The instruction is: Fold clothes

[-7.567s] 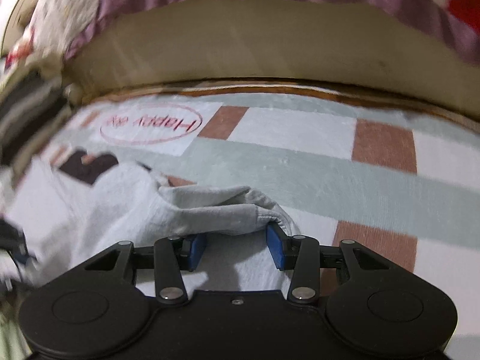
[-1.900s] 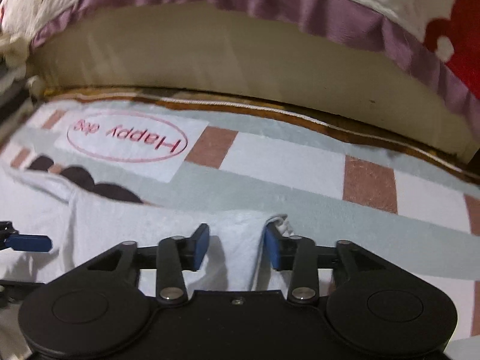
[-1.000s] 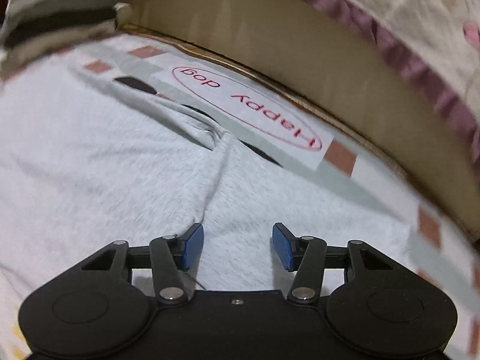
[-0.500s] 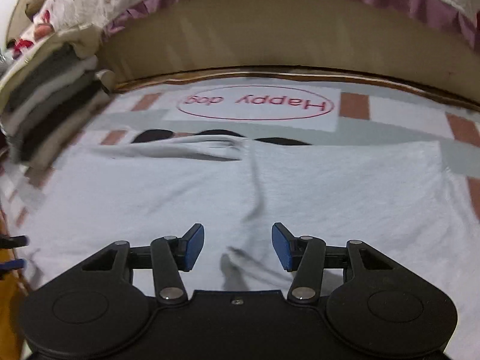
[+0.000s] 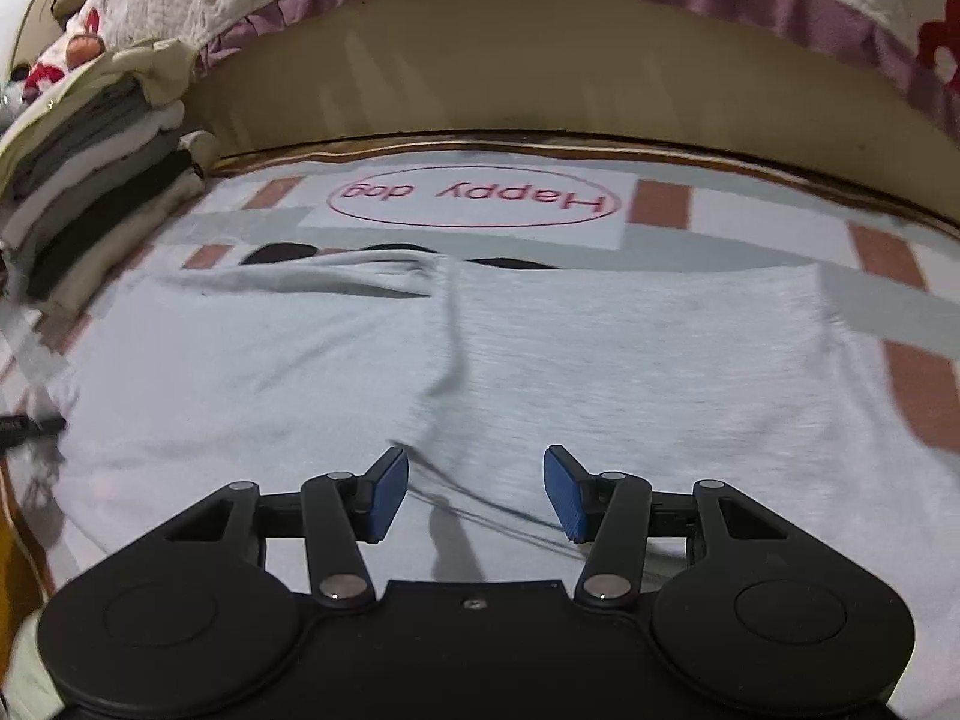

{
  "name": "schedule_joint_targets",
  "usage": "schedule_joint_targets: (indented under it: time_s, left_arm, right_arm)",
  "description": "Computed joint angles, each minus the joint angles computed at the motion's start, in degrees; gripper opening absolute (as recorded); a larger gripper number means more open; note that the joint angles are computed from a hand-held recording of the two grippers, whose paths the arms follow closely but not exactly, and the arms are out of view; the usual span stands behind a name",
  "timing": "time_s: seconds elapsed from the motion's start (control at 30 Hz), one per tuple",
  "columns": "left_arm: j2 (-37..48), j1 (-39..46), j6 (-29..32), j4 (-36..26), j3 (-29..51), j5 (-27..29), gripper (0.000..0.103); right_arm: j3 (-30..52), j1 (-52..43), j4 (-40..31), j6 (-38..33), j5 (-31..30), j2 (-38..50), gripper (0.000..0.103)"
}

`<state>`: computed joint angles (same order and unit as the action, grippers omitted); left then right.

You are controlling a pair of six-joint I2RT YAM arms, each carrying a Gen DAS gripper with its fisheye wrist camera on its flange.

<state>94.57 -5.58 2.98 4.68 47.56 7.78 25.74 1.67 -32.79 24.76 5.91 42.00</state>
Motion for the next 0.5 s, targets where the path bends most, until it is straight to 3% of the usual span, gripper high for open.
schedule_joint_targets:
  time_s: [0.1,0.2,0.37,0.43,0.5]
  left_arm:
    - [-3.89,-5.66,4.63,-2.12,1.92,1.32,0.007]
    - [-6.61,-12.27,7.18,-5.13,5.63,5.65,0.007]
    - [-2.29,-25.11,6.15,-11.75,17.14,17.05,0.007]
    - [0.92,-31.62,7.85,-15.68,22.20,17.39,0.007]
    - [3.87,-37.10,9.05,-17.79,25.71,18.37,0.007]
  right_arm:
    - [-0.41,-6.94,-7.45,-3.86,-3.97,-7.81,0.056]
    - [-1.93,-20.08,-12.81,-11.18,-12.75,-13.72,0.057]
    - [-1.89,-44.35,-14.59,-25.05,-29.56,-10.33,0.057]
    - [-0.94,-52.44,-17.98,-30.93,-35.58,-9.90,0.057]
    - [-0.62,-57.47,-21.49,-37.14,-37.33,-10.48,0.057]
